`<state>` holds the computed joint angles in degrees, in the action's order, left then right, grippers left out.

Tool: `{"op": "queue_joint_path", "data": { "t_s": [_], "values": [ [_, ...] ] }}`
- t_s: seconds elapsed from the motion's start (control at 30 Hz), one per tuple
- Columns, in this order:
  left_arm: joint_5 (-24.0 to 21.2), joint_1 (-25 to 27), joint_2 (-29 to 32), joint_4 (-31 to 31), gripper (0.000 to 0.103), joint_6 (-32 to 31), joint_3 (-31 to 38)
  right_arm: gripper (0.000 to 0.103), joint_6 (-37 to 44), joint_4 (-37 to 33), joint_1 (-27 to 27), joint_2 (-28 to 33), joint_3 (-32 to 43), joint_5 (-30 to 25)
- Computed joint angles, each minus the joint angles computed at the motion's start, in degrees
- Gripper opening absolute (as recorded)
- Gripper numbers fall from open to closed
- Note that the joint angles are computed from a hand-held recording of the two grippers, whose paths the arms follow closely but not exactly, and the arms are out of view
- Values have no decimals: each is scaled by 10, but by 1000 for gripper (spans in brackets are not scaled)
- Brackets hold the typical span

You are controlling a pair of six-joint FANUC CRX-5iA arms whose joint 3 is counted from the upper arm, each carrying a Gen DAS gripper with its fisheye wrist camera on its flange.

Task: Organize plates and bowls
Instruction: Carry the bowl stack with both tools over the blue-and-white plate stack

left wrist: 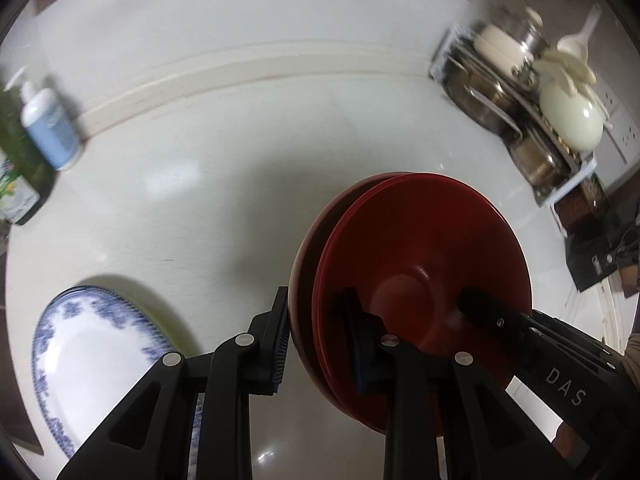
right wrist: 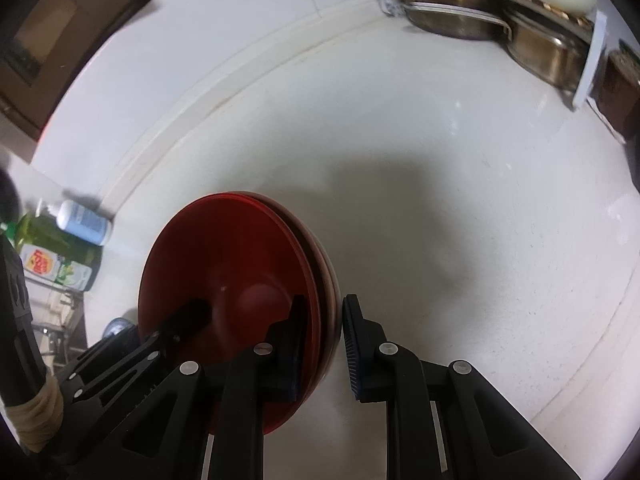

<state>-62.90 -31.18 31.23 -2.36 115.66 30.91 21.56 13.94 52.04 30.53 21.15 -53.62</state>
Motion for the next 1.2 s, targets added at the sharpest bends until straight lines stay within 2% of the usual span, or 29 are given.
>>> {"op": "queue_joint_path", "data": {
  "t_s": [0.33,0.67,0.97,1.2],
  "values": [
    [16,32,-108,-42,26,68,-109,20,70,-2,30,33,91,-12],
    [17,75,-216,-69,26,135,-228,20,176,-50,65,113,243,-65],
    [16,119,-277,-54,26,140,-313,20,233,-99,90,203,405,-149],
    [9,139,-282,-43,26,126,-339,20,246,-141,96,302,581,-258]
  ]
}}
